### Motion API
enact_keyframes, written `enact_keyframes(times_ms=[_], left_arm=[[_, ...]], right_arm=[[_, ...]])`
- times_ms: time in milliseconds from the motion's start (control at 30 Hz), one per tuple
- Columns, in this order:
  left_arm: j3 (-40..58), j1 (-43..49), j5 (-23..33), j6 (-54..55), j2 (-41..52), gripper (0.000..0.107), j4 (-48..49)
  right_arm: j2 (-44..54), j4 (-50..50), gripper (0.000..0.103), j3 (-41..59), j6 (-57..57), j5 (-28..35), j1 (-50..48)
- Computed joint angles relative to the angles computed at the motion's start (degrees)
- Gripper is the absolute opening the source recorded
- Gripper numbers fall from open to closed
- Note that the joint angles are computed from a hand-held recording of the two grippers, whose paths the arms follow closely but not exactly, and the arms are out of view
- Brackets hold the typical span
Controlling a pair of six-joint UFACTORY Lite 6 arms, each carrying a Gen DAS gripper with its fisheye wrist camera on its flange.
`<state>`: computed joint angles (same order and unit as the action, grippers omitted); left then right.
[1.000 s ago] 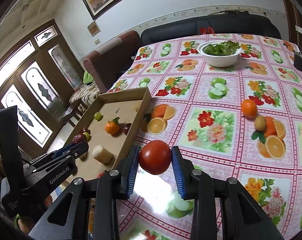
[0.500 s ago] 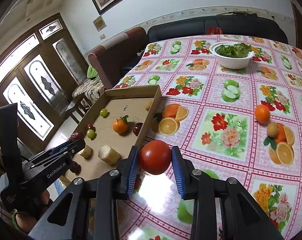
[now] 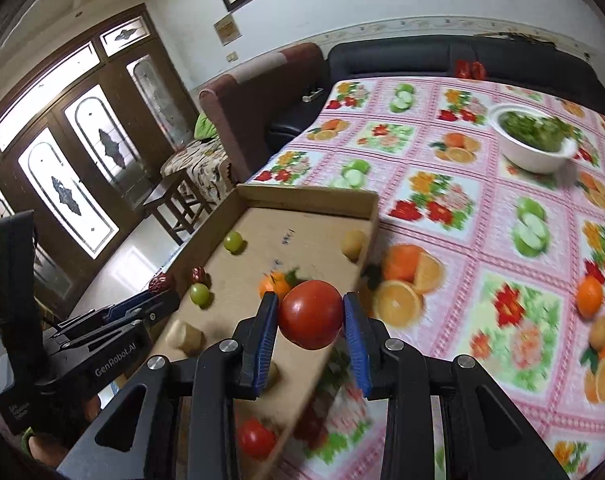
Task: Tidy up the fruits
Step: 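Carry the date and tomato over the cardboard tray with both tools, then open the left tool to drop the date while the right tool releases the tomato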
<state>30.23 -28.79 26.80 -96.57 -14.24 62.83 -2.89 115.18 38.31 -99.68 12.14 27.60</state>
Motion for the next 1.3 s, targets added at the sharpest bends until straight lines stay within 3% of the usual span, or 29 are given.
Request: enact_keyframes(times_ms=[100,267,633,767,1167,1300], left_arm=[[2.8,2.0,-1.6,1.3,3.2,0.026,0.3],[7.6,4.3,-4.2,4.4,8.9,0.026,-1.3],[17.9,6.3,-7.2,11.4,23.2,0.026,-7.4],[19.9,6.3,-6.3,12.6,25.0,0.026,-8.6],[24.6,8.8,-7.1,24.6,31.6,0.026,-20.7],[24.6,8.7,-6.4,23.6,31.6,0.027,-20.3]], right_arm=[[5.7,0.9,0.033,5.3,-0.9,-0.7,1.3],[14.7,-6.8,0.033,14.7,5.9,-1.7,2.0],[35.2,-50.2,0.033,38.5,47.3,-0.9,0.7],[41.3,-60.2,0.033,45.4,57.0,0.7,0.5],[47.5,-69.2,0.034,51.8,65.0,3.6,0.6],[48.2,-72.5,0.035,53.0,68.4,3.9,0.9]])
